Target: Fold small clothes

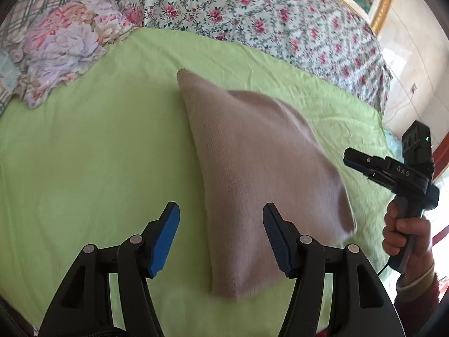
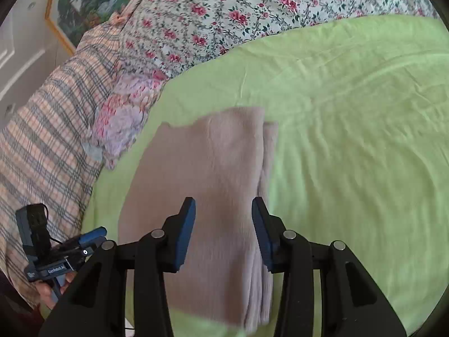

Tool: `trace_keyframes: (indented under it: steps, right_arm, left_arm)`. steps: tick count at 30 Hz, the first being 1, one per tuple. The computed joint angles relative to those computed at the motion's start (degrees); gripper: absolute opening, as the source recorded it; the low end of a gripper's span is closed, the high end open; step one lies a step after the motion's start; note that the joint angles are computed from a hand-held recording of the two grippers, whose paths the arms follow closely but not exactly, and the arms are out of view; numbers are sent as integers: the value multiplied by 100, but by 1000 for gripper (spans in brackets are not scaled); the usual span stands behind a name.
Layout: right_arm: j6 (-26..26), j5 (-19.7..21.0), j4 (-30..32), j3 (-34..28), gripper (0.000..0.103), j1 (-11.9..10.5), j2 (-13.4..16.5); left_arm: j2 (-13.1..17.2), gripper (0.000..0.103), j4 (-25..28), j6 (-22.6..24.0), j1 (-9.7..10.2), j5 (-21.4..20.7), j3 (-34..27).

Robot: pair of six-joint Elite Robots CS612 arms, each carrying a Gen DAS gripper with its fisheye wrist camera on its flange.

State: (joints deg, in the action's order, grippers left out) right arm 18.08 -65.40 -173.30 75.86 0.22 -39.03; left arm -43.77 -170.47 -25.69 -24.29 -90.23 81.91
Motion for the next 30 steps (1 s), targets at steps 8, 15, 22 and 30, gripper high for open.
trace_keyframes:
  steps: [8, 15, 22, 30]
  right_arm:
    - [193, 201, 1143, -1596, 43, -57, 835]
    - [53, 430, 1115, -1983, 8, -83, 1059]
    - [65, 66, 1340, -1909, 9, -65, 1074]
    - [387, -295, 748, -1209, 15, -113, 603]
  left_arm:
    - [1235, 65, 1278, -341, 558, -1192, -2288]
    - [2039, 34, 1957, -285, 663, -1295, -3729]
    - [2306, 25, 2272, -85, 593, -324, -4284]
    - [2199, 25, 2237, -99, 627, 68, -4259]
